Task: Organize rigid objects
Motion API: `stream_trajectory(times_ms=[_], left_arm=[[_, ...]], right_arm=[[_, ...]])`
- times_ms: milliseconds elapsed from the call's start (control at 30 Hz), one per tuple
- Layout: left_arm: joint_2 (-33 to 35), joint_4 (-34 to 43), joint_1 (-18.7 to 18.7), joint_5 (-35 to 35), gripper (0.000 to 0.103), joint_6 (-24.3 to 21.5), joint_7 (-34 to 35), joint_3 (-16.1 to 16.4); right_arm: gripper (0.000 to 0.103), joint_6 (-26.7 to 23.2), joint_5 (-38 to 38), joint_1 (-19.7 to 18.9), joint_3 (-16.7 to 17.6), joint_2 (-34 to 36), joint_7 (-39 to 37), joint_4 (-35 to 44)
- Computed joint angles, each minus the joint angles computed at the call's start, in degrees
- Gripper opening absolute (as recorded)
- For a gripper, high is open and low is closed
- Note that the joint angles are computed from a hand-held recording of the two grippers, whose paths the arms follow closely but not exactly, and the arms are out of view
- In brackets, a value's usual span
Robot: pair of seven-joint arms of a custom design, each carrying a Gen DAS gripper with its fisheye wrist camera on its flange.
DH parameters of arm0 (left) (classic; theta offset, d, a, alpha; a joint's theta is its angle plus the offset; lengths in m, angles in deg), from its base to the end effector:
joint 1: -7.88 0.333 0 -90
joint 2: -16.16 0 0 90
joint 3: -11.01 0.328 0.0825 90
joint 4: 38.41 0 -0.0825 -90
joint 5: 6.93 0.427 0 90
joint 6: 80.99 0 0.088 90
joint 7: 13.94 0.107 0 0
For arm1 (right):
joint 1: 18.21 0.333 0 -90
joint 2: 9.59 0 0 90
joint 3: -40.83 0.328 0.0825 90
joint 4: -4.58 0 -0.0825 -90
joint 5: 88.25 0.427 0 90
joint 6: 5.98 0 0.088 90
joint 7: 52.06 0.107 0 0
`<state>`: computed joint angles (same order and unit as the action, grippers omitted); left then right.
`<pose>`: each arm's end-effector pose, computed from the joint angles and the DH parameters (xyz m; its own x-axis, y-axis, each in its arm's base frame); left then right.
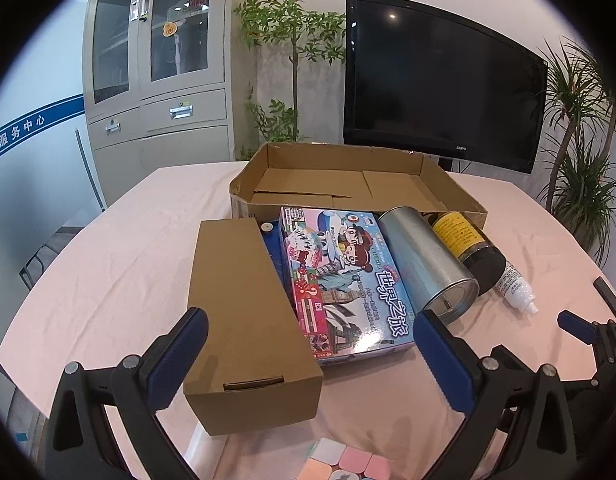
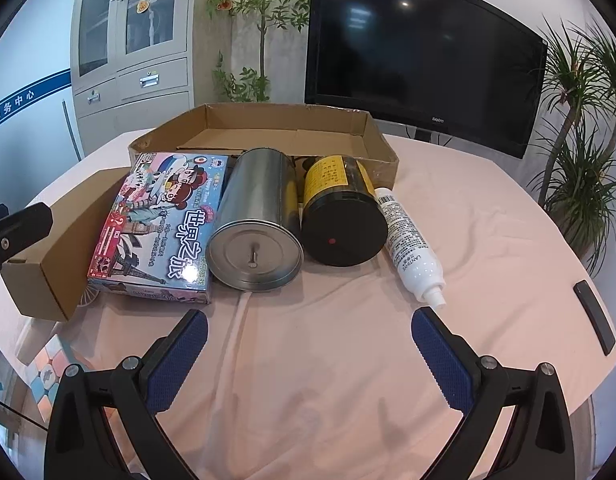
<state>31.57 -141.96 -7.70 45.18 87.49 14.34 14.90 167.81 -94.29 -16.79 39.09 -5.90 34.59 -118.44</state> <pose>0.6806 -0.1973 0.4678 0.0251 -0.9991 0.0340 -0.5778 -0.0423 -0.8151 0.6331 0.0047 0.4571 0.0969 -0.9869 0.1287 -0.6737 -0.1602 -0.7214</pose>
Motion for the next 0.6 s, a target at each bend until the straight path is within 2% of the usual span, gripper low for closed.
stream_trajectory(times_ms=[200,367,600], left_arm=[[-0.54,-0.62,0.23,-0.47,0.102,0.19,-0.04,0.06],[-0.76,-1.23,1.25,-3.61,0.102,0.72,2.53,-0.94],[-0.8,-1.25,0.86,-5.37,0.102,1.24,4.07,-0.28]], right_arm=[[0.103,0.04,-0.8,0.21,0.04,-0.05,0.29,-0.19],[0.103,0.05,-1.43,0.37,-0.06,-0.19,0.91,-0.28],[0.103,0.04,-0.93,0.57,0.25,-0.03,0.11,-0.01]])
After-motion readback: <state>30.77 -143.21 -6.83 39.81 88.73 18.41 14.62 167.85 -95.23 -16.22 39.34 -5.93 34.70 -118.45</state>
